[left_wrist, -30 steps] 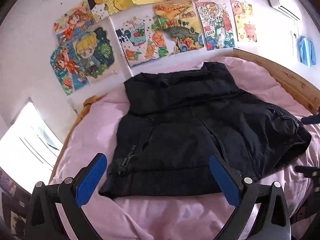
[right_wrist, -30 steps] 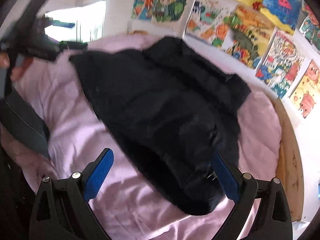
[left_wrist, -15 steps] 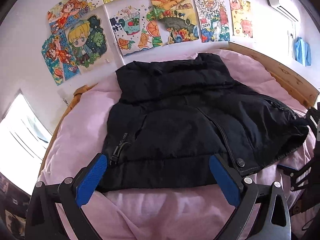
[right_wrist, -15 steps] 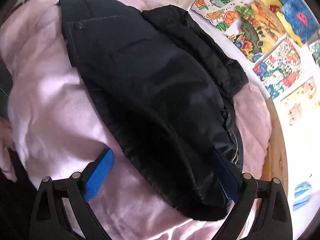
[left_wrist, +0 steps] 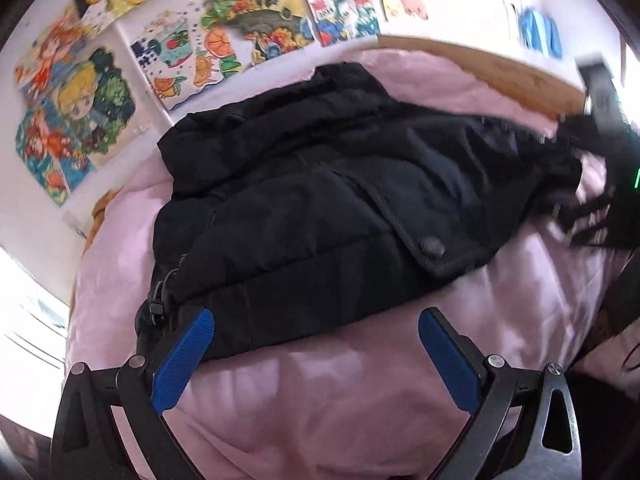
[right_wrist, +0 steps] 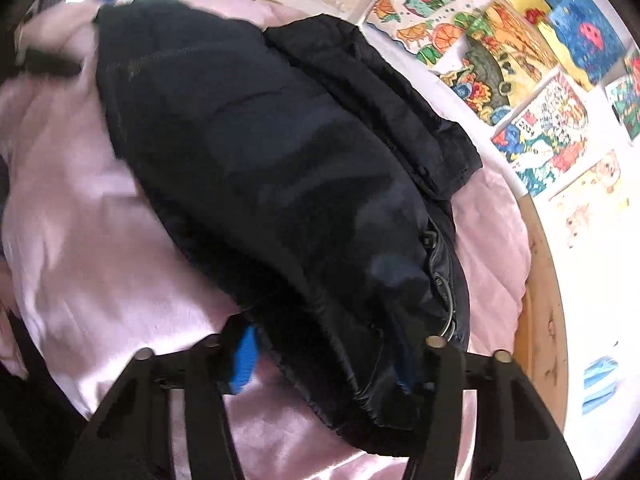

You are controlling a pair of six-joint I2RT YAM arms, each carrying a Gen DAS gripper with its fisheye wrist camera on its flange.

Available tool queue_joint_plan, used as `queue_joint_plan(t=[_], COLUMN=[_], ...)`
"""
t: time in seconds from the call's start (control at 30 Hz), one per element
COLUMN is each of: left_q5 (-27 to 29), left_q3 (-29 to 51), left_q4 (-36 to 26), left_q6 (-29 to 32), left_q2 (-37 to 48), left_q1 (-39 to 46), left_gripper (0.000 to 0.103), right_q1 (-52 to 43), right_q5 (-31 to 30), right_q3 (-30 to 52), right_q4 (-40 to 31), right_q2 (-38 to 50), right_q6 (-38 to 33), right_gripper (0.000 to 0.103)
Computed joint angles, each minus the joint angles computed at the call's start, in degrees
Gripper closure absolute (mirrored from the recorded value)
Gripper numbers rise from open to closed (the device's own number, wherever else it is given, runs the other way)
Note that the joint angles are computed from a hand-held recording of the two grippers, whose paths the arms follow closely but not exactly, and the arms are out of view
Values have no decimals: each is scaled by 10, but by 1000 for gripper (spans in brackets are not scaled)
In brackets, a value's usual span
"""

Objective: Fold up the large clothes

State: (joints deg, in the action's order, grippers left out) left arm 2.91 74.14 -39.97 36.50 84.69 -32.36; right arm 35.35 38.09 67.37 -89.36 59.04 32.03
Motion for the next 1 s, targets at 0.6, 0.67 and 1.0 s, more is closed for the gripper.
queue_joint_plan(t=[0.6,0.67,1.0], left_q5=[-155,-172,-99], left_q3=[-48,-49,-27], left_q4=[184,208,217], left_q6=[-24,-38,-79], left_q2=[38,34,19], left_q1=[1,6,45], left_gripper=[0,11,72], right_q1=[-412,-437,-471], right_q5=[-306,-327,-347], right_q3=[106,102,102], right_q4=[161,167,179], right_q2=[-68,-67,-68], right_q6=[-161,-173,-177], right_gripper=[89,89,89])
